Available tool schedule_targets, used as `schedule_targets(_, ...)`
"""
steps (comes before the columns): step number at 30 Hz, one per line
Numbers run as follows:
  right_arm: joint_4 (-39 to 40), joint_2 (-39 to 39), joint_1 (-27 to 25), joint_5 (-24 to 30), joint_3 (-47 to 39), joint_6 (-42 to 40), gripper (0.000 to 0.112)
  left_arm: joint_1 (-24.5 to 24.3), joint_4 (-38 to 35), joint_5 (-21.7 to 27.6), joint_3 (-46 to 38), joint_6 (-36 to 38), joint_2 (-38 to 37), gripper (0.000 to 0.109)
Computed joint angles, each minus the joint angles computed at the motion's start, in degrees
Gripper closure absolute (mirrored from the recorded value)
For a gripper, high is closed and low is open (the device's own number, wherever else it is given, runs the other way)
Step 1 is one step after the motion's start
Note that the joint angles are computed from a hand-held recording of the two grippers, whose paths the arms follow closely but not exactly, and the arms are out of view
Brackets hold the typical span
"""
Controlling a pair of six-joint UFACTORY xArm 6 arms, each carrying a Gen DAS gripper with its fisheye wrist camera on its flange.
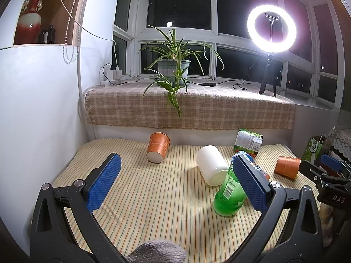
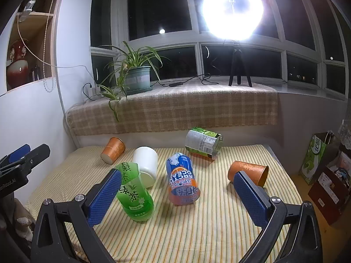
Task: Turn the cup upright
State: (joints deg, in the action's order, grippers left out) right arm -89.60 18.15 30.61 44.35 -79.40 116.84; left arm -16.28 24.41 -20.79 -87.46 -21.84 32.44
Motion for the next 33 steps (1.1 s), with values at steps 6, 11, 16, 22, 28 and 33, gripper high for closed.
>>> schedule_targets(6, 0.5, -0.1, -0.2, -0.4, 0.3, 0.3, 0.009, 0.1, 0.3, 0.2, -0.2, -0.3, 0.1, 0.006)
schedule_targets(11, 0.7, -0.1, -0.3, -0.5, 0.2, 0.3, 0.01, 0.0, 0.2, 0.1, -0.2, -0.2, 0.1, 0.006)
schedule_targets(16, 0.9, 0.2, -0.3, -0.7, 0.0, 0.5, 0.01, 0.1, 0.4, 0.1, -0.2, -0.4, 0.1, 0.006)
schedule_targets(22, 1.0, 0.3, -0.4, -0.8, 0.0, 0.3, 0.01, 0.2, 1.1, 0.1, -0.4, -1.0, 0.2, 0.006)
schedule_targets(28, 1.1, 0.5, -0.4, -1.0, -0.1, 0.2, 0.009, 0.3, 1.0, 0.1, -0.5, -1.0, 0.3, 0.006)
schedule_targets(33, 1.2, 0.5, -0.4, -1.1, -0.1, 0.3, 0.009, 0.3, 0.8, 0.0, -0.6, -0.8, 0.4, 0.006)
